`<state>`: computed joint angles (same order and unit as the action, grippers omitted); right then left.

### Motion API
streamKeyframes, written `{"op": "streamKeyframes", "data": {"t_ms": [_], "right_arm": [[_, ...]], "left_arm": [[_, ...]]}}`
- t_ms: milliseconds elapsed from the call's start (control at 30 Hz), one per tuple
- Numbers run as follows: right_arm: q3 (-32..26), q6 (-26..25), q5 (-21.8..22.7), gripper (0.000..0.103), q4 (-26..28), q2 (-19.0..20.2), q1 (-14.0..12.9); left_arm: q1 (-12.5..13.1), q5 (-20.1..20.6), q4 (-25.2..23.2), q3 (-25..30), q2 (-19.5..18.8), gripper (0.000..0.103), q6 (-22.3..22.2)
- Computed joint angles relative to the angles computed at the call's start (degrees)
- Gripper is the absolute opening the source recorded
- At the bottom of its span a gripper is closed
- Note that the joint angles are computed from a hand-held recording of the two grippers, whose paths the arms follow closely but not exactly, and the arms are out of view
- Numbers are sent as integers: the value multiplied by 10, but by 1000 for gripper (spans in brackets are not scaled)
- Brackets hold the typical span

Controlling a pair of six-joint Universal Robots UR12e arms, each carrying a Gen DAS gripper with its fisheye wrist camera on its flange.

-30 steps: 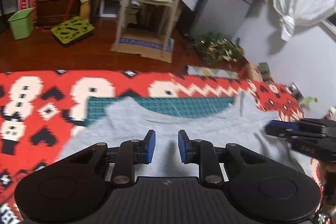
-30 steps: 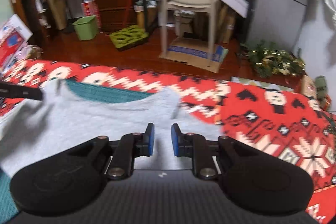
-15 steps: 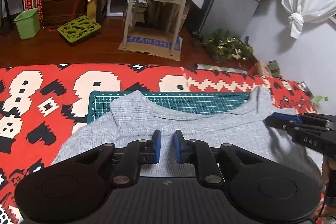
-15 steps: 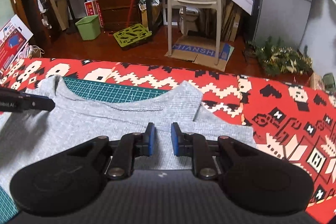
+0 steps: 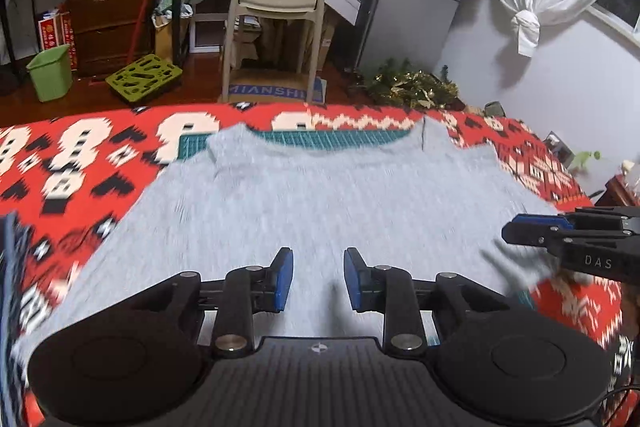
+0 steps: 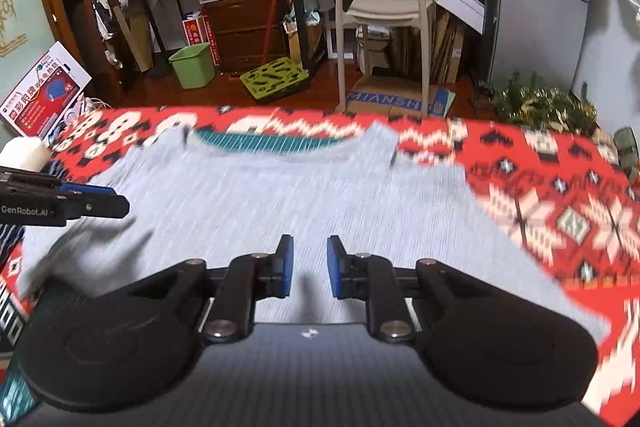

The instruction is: Fold clothes

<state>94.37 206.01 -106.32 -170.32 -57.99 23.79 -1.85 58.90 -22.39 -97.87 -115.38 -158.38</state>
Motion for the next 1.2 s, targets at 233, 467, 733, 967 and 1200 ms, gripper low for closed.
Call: {"op": "streamKeyframes", "data": {"t_ms": [233,467,733,967,1200], "right_arm": [[32,36,-25,38,7,-17,33],[40,31,-42,74,9,-22,70],[48,49,-82,88,42,-27,94],[57,77,-85,102,63,-27,97],[55,100,-102,102,80,-22,98]], "left_arm": [[10,20,46,-62,35,45,-18],[13,38,68,-122,70,56,10],[7,71,93,-158,81,72,15],[0,92,99,-162,78,90,25],[5,78,114,-170,76,103,19]]}}
